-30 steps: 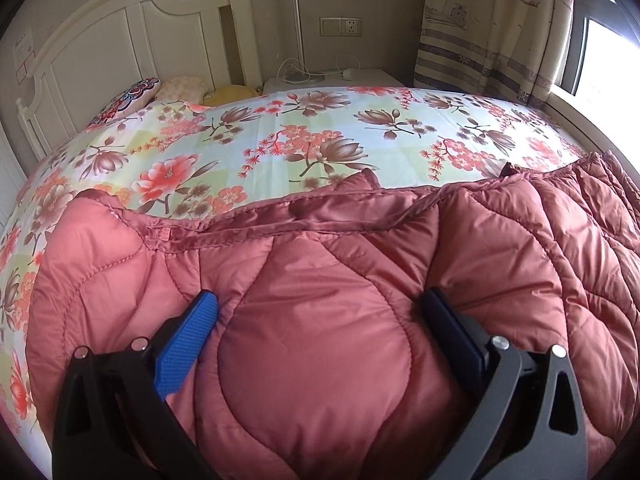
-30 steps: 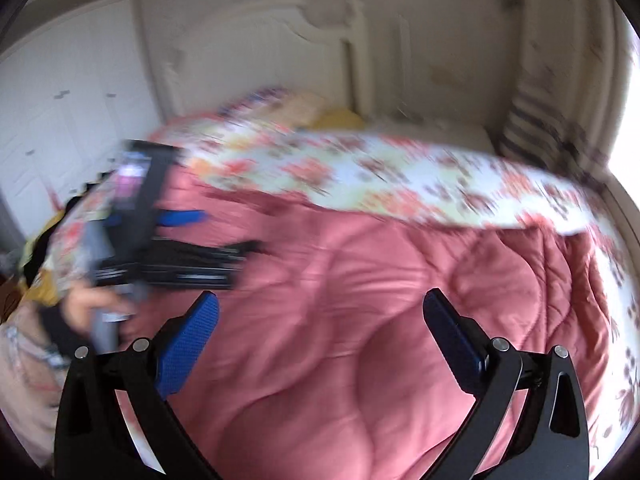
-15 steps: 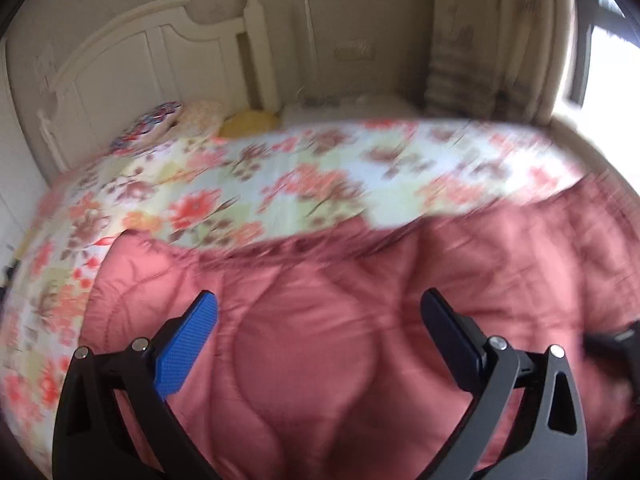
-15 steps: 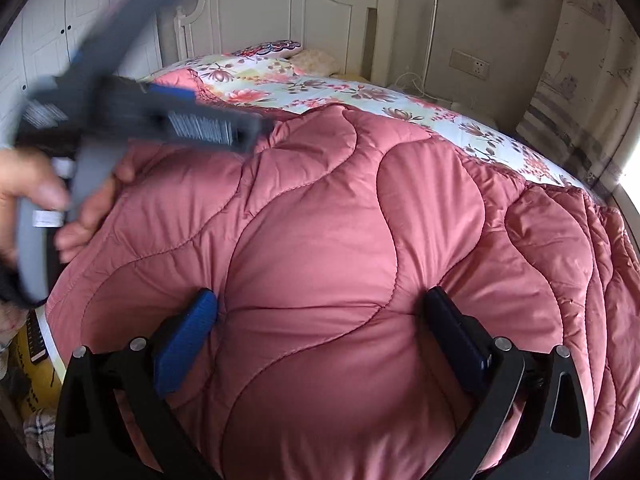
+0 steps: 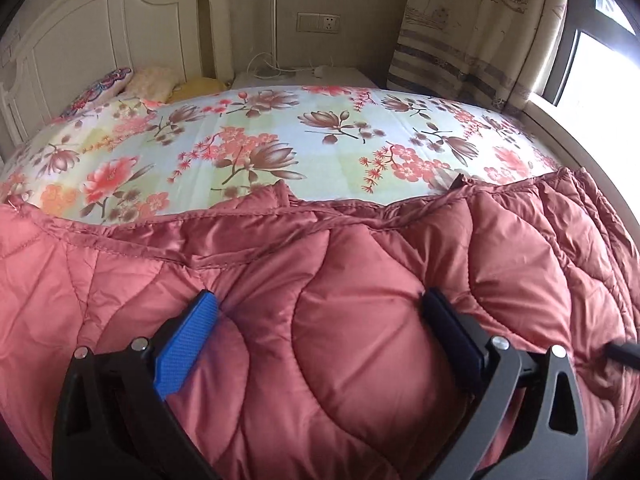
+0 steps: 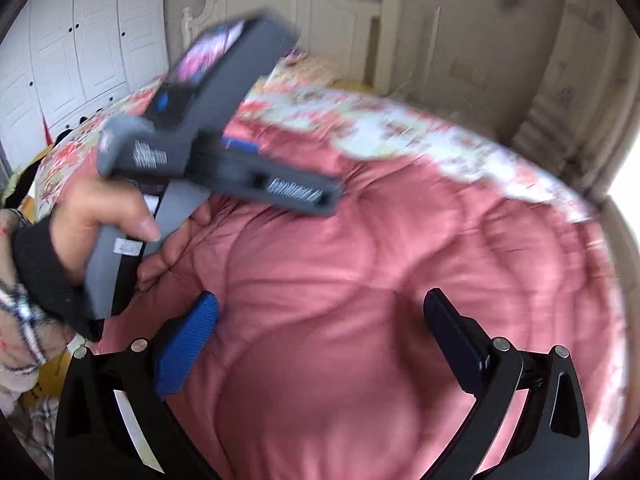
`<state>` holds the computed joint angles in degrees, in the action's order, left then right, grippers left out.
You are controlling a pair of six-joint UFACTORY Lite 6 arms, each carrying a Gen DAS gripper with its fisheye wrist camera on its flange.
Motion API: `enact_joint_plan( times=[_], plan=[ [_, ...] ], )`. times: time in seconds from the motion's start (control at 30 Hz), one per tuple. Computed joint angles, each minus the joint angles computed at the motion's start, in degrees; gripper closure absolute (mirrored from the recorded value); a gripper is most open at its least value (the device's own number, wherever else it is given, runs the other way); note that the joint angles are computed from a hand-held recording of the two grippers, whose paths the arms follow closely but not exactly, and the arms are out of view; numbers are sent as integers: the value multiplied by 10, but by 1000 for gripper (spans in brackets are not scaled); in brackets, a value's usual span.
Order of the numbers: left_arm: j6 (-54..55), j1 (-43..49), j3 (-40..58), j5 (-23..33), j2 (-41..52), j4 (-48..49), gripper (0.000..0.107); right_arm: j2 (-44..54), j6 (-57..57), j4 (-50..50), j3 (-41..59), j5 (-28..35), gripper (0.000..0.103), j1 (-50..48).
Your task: Fold large clothes
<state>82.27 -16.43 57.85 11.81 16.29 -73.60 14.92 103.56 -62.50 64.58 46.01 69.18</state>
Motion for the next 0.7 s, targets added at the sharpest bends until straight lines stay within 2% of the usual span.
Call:
enact_joint_plan(
  times=[0.07, 0.17, 0.23, 0.3, 0.33, 0.43, 0.57, 0.63, 0.7],
  plan=[
    [-2, -7, -3, -9, -2, 0, 6, -67, 34, -11, -53, 60, 5, 28],
    [0, -8, -3, -7, -4, -6, 6, -200, 109, -6, -185, 99, 5, 41],
    [9, -8, 1, -10, 1, -13, 6, -221, 128, 8, -259, 53, 5, 1],
    [35, -4, -4, -11, -2, -35, 6, -236, 208, -62, -332, -30, 4, -31],
    [41, -4, -7, -11, -5, -41, 6, -252, 243, -88, -356, -50, 4, -40],
    [31, -6, -9, -16, -7, -35, 6, -217, 229, -71, -327, -30, 4, -35],
    [28, -4, -8, -15, -7, -32, 6, -220, 232, -67, -329, -45, 4, -38],
    [23, -5, -7, -16, -6, -25, 6, -240, 156, -6, -317, -49, 5, -54],
    [17, -5, -6, -17, -6, -19, 6, -260, 60, 70, -280, 4, 5, -49]
  ],
)
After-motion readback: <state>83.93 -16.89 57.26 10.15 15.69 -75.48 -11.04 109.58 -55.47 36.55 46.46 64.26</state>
